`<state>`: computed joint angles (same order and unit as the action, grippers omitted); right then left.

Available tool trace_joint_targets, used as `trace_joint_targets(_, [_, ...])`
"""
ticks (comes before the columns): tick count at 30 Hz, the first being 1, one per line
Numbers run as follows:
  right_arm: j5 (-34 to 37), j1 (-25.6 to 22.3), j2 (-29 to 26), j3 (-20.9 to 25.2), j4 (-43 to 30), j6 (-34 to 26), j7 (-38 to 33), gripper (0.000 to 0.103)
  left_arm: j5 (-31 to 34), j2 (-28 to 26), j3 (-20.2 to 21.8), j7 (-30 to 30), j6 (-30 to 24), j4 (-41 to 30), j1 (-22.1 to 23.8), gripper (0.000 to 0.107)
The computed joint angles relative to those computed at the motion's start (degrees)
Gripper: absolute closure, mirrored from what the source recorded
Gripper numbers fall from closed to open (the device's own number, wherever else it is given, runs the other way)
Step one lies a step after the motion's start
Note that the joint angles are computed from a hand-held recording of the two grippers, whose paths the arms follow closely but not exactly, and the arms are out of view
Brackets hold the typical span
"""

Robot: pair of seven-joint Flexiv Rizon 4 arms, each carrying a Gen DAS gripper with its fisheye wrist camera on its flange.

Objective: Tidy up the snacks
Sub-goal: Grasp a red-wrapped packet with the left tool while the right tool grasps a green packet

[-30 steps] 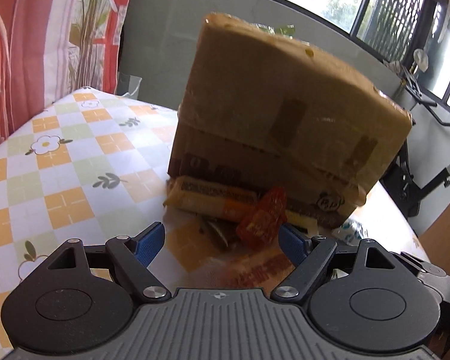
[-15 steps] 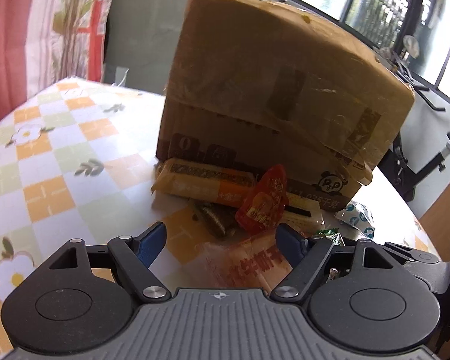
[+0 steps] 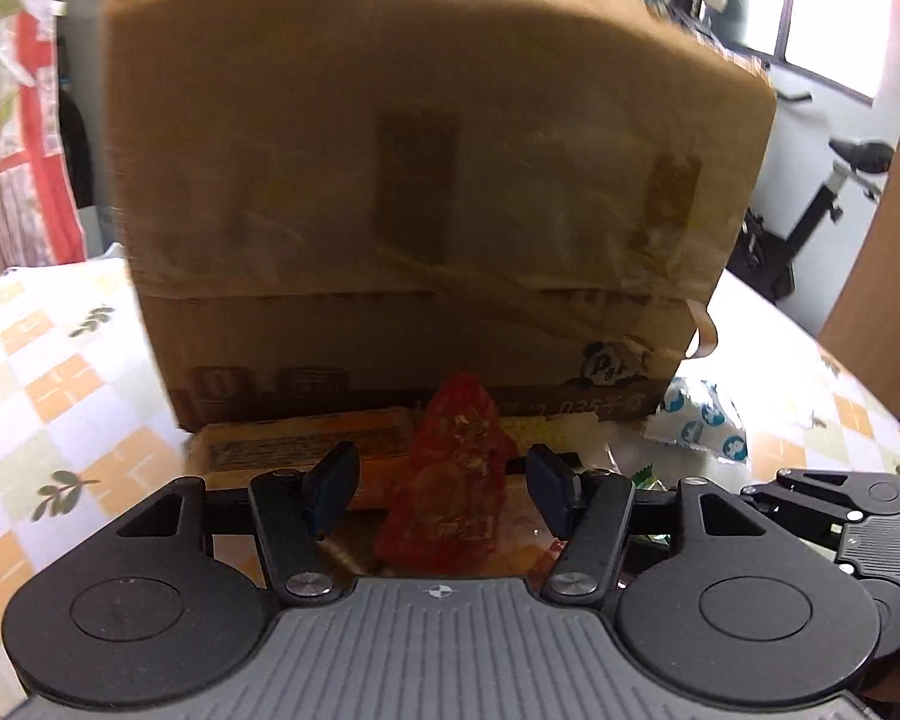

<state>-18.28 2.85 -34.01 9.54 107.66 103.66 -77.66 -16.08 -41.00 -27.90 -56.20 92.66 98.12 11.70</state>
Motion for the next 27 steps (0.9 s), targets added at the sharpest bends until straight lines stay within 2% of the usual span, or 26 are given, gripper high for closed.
trace_joint_targets(3, [-0.2, -0.8, -0.1, 0.9, -0.1, -0.1, -0.1, 0.06, -0.7, -0.7, 3.2, -0.5, -3.0, -2.4, -2.9, 0.043])
trace_joint_targets(11, [-0.5, -2.0, -0.3, 2.2, -0.1, 0.0, 0.1, 0.06, -0.1, -1.0, 11.0, -2.9, -1.2, -4.0, -9.7, 0.045])
trace_joint_targets(14, [-0.8, -2.8, -0.5, 3.1, -0.2, 0.0, 0.3, 0.06, 0.7, -1.0, 15.1, -4.9, -0.4, -4.2, -12.6, 0.064])
trace_joint_targets(15, [-0.8, -2.8, -0.4, 3.1, -0.2, 0.0, 0.4, 0.06, 2.7, -1.0, 14.9, -6.3, -0.7, -4.3, -12.1, 0.073])
trace_joint_targets(17, [-0.9, -2.8, -0.4, 3.0, -0.1, 0.1, 0.5, 0.06, -0.4, -0.6, 9.6, -2.5, -1.2, -2.5, -8.4, 0.078])
trace_joint_targets(18, [-0.9, -2.9, -0.4, 3.1, -0.1, 0.1, 0.5, 0.06, 0.4, -0.5, 8.2, -3.2, -1.6, -2.2, -7.1, 0.079])
trace_joint_targets(23, [-1.1, -2.9, -0.5, 3.1, -0.1, 0.1, 0.6, 0.06, 0.6, -0.7, 10.8, -4.1, -1.2, -3.0, -9.4, 0.079])
trace_joint_targets(27, [-1.3, -3.4, -0.6, 3.6, -0.2, 0.1, 0.9, 0.06, 1.6, -0.9, 11.6, -3.9, -0.1, -3.2, -10.3, 0.072])
